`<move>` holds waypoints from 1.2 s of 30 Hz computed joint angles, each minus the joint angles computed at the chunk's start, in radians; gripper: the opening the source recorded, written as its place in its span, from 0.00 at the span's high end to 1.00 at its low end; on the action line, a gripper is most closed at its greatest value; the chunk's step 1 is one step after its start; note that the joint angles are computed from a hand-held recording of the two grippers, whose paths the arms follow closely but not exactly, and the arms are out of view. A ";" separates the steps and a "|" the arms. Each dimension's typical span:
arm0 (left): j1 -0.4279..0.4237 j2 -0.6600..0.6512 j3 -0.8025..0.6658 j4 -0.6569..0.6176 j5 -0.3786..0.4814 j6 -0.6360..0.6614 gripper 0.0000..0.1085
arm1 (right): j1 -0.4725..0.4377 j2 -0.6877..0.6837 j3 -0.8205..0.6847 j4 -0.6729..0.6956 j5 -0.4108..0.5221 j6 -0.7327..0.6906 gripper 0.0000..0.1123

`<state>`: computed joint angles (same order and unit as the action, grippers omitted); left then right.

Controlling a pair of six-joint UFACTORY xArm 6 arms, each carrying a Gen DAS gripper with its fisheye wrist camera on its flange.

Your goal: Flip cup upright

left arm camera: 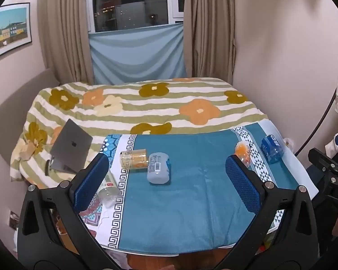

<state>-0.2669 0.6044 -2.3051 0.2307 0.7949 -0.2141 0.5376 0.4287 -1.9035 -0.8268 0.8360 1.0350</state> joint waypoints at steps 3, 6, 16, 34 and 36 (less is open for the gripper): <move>-0.001 0.009 -0.014 0.004 -0.001 -0.003 0.05 | 0.001 0.004 -0.006 -0.002 0.005 -0.009 0.09; 0.002 -0.007 0.015 -0.009 -0.025 -0.004 0.05 | 0.002 0.012 -0.017 0.000 0.009 -0.017 0.09; 0.000 -0.043 0.080 0.001 -0.065 -0.015 0.05 | -0.001 0.001 0.009 -0.008 -0.011 0.012 0.09; -0.002 -0.036 0.066 -0.001 -0.063 -0.018 0.05 | 0.004 0.000 0.013 0.003 -0.014 0.022 0.09; -0.001 -0.033 0.061 -0.004 -0.059 -0.017 0.05 | 0.004 0.001 0.012 0.003 -0.013 0.022 0.09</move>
